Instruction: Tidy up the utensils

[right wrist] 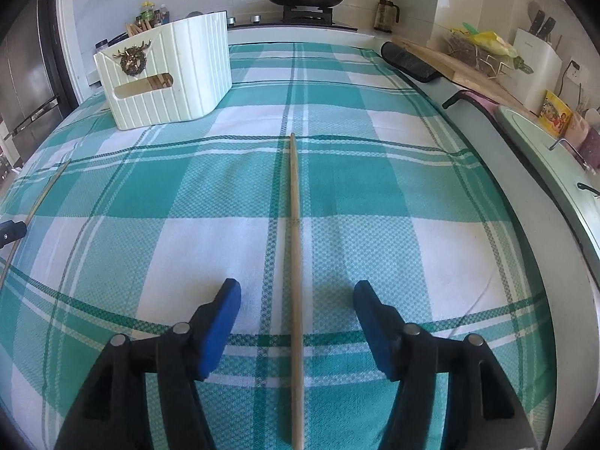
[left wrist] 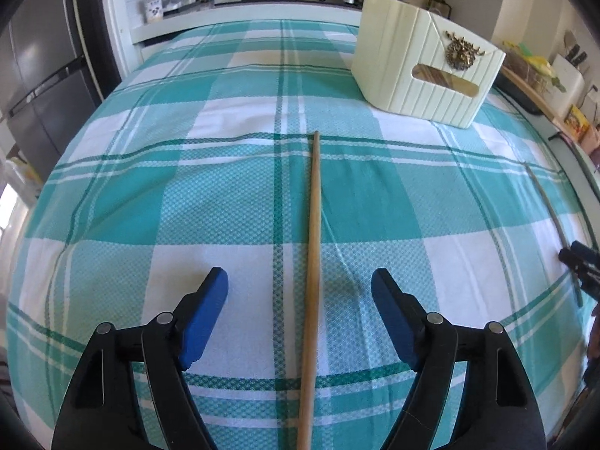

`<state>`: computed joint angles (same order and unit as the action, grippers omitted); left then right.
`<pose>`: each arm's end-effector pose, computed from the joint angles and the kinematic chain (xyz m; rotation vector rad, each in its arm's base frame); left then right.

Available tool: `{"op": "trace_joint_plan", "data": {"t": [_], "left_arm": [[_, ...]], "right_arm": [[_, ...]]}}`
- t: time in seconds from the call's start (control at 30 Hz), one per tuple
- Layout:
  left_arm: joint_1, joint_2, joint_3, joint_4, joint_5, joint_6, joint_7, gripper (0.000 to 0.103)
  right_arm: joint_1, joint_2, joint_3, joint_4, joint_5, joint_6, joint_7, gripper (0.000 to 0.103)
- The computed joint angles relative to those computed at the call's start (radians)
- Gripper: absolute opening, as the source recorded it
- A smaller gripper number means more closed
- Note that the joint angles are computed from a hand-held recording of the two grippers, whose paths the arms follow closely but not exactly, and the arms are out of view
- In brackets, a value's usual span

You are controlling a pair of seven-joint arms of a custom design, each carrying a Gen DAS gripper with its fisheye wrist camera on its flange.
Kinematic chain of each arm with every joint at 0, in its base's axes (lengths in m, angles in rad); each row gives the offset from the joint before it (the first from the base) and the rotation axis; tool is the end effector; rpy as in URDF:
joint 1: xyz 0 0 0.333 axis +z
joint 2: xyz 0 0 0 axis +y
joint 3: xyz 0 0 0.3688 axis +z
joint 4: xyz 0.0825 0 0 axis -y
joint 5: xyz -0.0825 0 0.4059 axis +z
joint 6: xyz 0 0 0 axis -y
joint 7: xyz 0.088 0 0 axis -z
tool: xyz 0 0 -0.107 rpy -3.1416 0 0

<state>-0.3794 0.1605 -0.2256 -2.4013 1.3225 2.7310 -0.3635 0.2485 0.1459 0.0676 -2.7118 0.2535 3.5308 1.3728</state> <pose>0.4008 -0.3222 0.2866 -2.0057 1.7478 -0.5515 0.4466 0.1140 0.2893 -2.0328 1.5921 -0.5980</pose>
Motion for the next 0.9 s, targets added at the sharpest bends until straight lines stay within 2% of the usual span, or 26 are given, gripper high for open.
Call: {"op": "trace_joint_plan", "data": {"t": [0.07,0.2,0.5,0.9], "left_arm": [[-0.014,0.015,-0.007,0.017,0.000,-0.048,0.031,0.087],[-0.020,0.024,-0.001,0.021,0.044,-0.061,-0.003,0.098],[-0.015,0.031,0.000,0.024,0.052,-0.059,-0.013,0.102],[-0.014,0.031,0.000,0.023,0.059,-0.053,-0.019,0.102]], "right_arm": [[-0.033,0.009,0.012,0.001,-0.056,0.011,0.037,0.069],[-0.083,0.027,0.026,0.003,-0.147,0.039,0.107,0.076],[-0.066,0.033,0.012,0.005,-0.138,0.046,0.096,0.078],[-0.063,0.034,0.011,0.006,-0.131,0.048,0.091,0.078]]}}
